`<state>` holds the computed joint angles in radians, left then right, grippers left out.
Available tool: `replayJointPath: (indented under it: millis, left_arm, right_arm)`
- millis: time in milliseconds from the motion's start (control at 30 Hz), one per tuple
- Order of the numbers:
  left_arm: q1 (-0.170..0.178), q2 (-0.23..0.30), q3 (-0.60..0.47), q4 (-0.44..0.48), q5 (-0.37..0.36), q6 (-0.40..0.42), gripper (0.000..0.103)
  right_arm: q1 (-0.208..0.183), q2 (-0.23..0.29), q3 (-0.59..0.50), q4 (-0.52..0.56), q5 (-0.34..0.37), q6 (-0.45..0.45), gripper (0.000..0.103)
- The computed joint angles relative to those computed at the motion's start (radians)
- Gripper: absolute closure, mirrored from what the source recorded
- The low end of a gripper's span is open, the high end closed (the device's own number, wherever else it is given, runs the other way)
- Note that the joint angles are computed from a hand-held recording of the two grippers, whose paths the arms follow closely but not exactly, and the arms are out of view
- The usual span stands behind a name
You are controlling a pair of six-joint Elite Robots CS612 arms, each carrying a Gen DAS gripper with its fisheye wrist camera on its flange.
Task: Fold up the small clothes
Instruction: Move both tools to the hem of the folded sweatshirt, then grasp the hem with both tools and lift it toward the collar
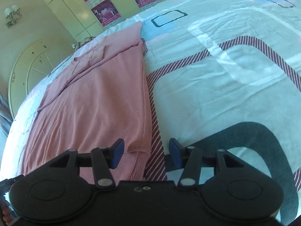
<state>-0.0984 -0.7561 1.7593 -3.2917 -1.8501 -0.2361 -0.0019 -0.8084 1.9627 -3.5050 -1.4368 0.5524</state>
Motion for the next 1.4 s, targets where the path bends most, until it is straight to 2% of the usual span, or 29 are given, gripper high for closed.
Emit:
replayJointPath:
  millis: [67,233,300,400,433,500,533,567,600,633,667,700,733,767,833,967,1067,1233,1400]
  left_arm:
    - [0.012,0.005,-0.002,-0.001,-0.040,-0.020,0.050]
    - [0.047,0.035,-0.030,-0.017,-0.158,-0.105,0.051]
    - [0.055,0.044,-0.036,-0.023,-0.190,-0.117,0.051]
    - [0.062,0.053,-0.038,-0.043,-0.214,-0.142,0.052]
    - [0.060,0.054,-0.038,-0.049,-0.205,-0.147,0.057]
    - [0.048,0.048,-0.037,-0.029,-0.144,-0.126,0.090]
    - [0.045,0.047,-0.038,-0.020,-0.130,-0.120,0.100]
    - [0.044,0.046,-0.032,-0.053,-0.121,-0.134,0.100]
    - [0.045,0.048,-0.020,-0.125,-0.120,-0.155,0.100]
    - [0.048,0.051,-0.011,-0.191,-0.126,-0.174,0.100]
    - [0.047,0.048,-0.002,-0.214,-0.113,-0.171,0.100]
    - [0.038,0.042,0.004,-0.196,-0.063,-0.143,0.100]
    - [0.033,0.038,0.002,-0.140,-0.038,-0.112,0.100]
    - [0.028,0.041,-0.001,-0.107,-0.028,-0.107,0.100]
    - [0.025,0.043,0.002,-0.127,-0.018,-0.131,0.100]
    - [0.026,0.038,0.009,-0.191,-0.016,-0.201,0.100]
    - [0.024,0.039,-0.009,-0.245,-0.019,-0.243,0.100]
    - [0.017,0.067,-0.128,-0.253,-0.020,-0.280,0.100]
    - [0.005,0.138,-0.341,-0.147,-0.019,-0.300,0.100]
  right_arm:
    - [-0.005,0.002,0.006,-0.018,0.038,-0.002,0.051]
    - [-0.033,0.024,0.017,-0.090,0.166,0.052,0.054]
    - [-0.042,0.032,0.016,-0.106,0.212,0.077,0.059]
    - [-0.047,0.037,0.016,-0.105,0.234,0.081,0.070]
    - [-0.049,0.039,0.015,-0.109,0.242,0.087,0.071]
    - [-0.053,0.043,0.010,-0.102,0.265,0.078,0.090]
    - [-0.052,0.041,0.007,-0.093,0.265,0.060,0.091]
    - [-0.051,0.038,0.007,-0.090,0.264,0.039,0.093]
    - [-0.053,0.036,0.012,-0.114,0.269,0.039,0.093]
    - [-0.059,0.037,0.019,-0.160,0.283,0.053,0.093]
    - [-0.067,0.041,0.028,-0.221,0.295,0.066,0.093]
    - [-0.072,0.038,0.034,-0.243,0.297,0.052,0.094]
    - [-0.074,0.032,0.037,-0.224,0.288,0.024,0.094]
    - [-0.073,0.028,0.033,-0.163,0.274,-0.002,0.094]
    - [-0.067,0.025,0.021,-0.066,0.256,-0.032,0.094]
    - [-0.071,0.036,0.028,-0.202,0.273,0.034,0.094]
    - [-0.070,0.030,0.005,-0.240,0.266,0.011,0.094]
    - [-0.072,0.030,-0.095,-0.230,0.241,-0.010,0.094]
    - [-0.073,0.056,-0.247,-0.113,0.190,-0.021,0.095]
